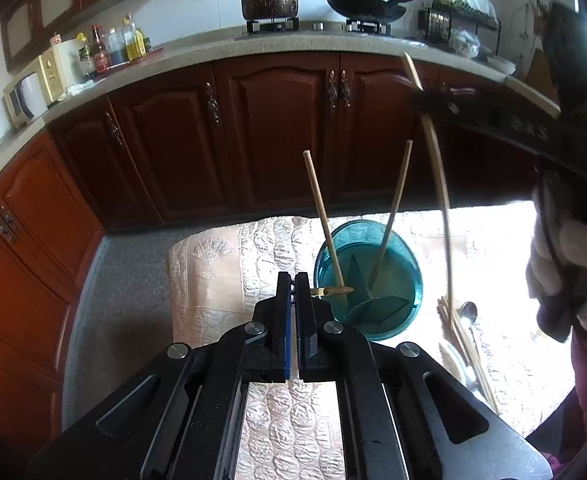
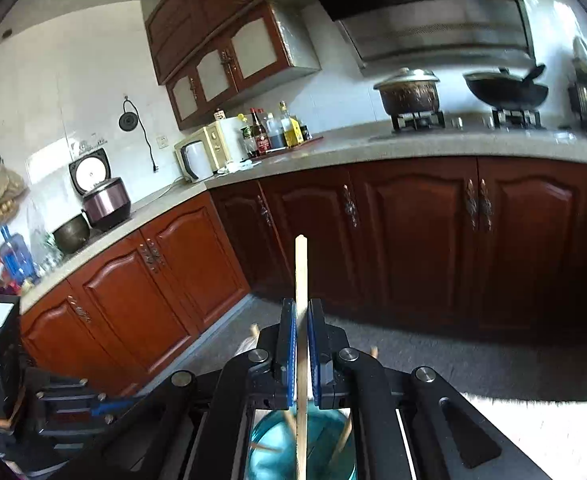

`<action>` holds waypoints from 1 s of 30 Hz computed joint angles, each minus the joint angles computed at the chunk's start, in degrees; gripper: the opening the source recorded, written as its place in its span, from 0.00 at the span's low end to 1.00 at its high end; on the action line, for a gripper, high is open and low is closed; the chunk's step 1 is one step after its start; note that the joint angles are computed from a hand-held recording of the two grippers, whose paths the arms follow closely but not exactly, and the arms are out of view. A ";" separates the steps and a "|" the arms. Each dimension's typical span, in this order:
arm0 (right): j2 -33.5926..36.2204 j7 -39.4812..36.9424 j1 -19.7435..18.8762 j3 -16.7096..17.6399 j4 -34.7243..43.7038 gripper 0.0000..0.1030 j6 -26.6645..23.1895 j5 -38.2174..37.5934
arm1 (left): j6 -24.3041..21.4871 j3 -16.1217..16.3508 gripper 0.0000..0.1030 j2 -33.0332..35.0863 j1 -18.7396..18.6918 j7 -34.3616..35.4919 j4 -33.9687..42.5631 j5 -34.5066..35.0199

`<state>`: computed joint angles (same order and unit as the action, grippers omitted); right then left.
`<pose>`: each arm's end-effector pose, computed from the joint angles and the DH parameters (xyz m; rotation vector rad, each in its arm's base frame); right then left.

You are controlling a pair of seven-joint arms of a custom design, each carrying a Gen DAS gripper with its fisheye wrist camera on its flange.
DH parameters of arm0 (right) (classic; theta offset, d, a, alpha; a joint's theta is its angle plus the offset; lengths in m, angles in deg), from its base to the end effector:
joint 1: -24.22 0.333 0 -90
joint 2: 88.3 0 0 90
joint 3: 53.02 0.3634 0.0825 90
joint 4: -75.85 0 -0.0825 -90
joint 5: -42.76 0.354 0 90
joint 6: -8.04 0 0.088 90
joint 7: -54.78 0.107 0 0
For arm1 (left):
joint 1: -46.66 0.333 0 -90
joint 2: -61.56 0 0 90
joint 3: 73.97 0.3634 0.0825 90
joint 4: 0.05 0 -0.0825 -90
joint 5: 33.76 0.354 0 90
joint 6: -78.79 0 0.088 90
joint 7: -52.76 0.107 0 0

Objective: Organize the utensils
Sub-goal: 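Lower the fork and chopstick into the cup and open both tools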

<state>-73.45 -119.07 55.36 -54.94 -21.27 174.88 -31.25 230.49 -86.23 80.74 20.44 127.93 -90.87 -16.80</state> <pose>0.5402 0.3729 0.5760 -1.4491 1.4729 -0.6488 0.5535 -0.4169 0.5880 -1.2412 2.3004 -0.8826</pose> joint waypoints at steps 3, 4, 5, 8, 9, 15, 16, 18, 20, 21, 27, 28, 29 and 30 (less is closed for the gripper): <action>2.39 -0.30 0.73 -0.70 3.03 0.05 -1.69 -2.13 | -1.81 0.52 0.00 1.78 -0.63 0.00 2.47 0.97; 3.07 -0.97 1.00 -0.86 3.94 0.05 -2.56 -2.52 | -2.50 0.57 0.01 2.52 -0.69 0.21 3.48 0.98; 3.67 -1.20 1.19 -1.10 4.73 0.05 -2.92 -3.10 | -3.09 0.64 0.01 3.16 -0.77 0.37 4.35 0.98; 5.48 -1.12 1.36 -1.87 6.79 0.05 -2.82 -4.50 | -4.63 1.30 0.01 4.74 -1.59 0.43 6.60 2.07; 6.09 -1.71 1.39 -1.97 7.39 0.05 -2.97 -4.32 | -5.12 1.48 0.01 5.32 -1.89 0.55 7.33 2.52; 7.81 -6.53 1.32 -2.54 6.77 0.05 -1.02 0.85 | -7.38 2.06 0.01 7.62 -3.70 0.95 10.15 4.37; 7.40 -6.75 1.53 -2.90 5.82 0.05 -0.62 1.38 | -7.74 2.06 0.01 8.03 -3.91 1.16 10.65 4.54; 6.17 -7.13 1.91 -3.29 3.49 0.05 -0.27 2.11 | -8.54 1.77 0.01 8.93 -4.18 1.77 11.64 4.24; 5.04 -7.92 1.93 -3.15 1.25 0.05 -0.27 3.29 | -8.92 1.80 0.01 9.59 -4.56 2.10 12.37 4.21; 4.54 -8.61 1.81 -2.88 0.14 0.05 -0.53 4.21 | -9.33 1.85 0.01 10.10 -4.89 2.23 12.99 4.29; 2.56 -10.77 1.31 -2.19 -5.23 0.05 0.04 8.56 | -11.40 2.39 0.01 12.65 -6.75 2.14 15.55 4.54; 2.32 -11.59 0.98 -1.87 -5.82 0.05 0.29 9.53 | -11.68 2.55 0.01 13.06 -7.00 1.78 15.79 4.59; 2.11 -11.90 0.79 -1.80 -6.29 0.05 0.58 10.21 | -11.90 2.60 0.01 13.26 -7.16 1.48 15.86 4.53; 1.88 -11.85 0.70 -1.87 -6.72 0.05 0.88 10.69 | -12.09 2.53 0.01 13.54 -7.11 1.23 15.95 4.19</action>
<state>-71.57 -130.91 56.06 -56.81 -27.99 175.76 -20.55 218.40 -83.70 94.27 13.33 129.16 -74.91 -12.60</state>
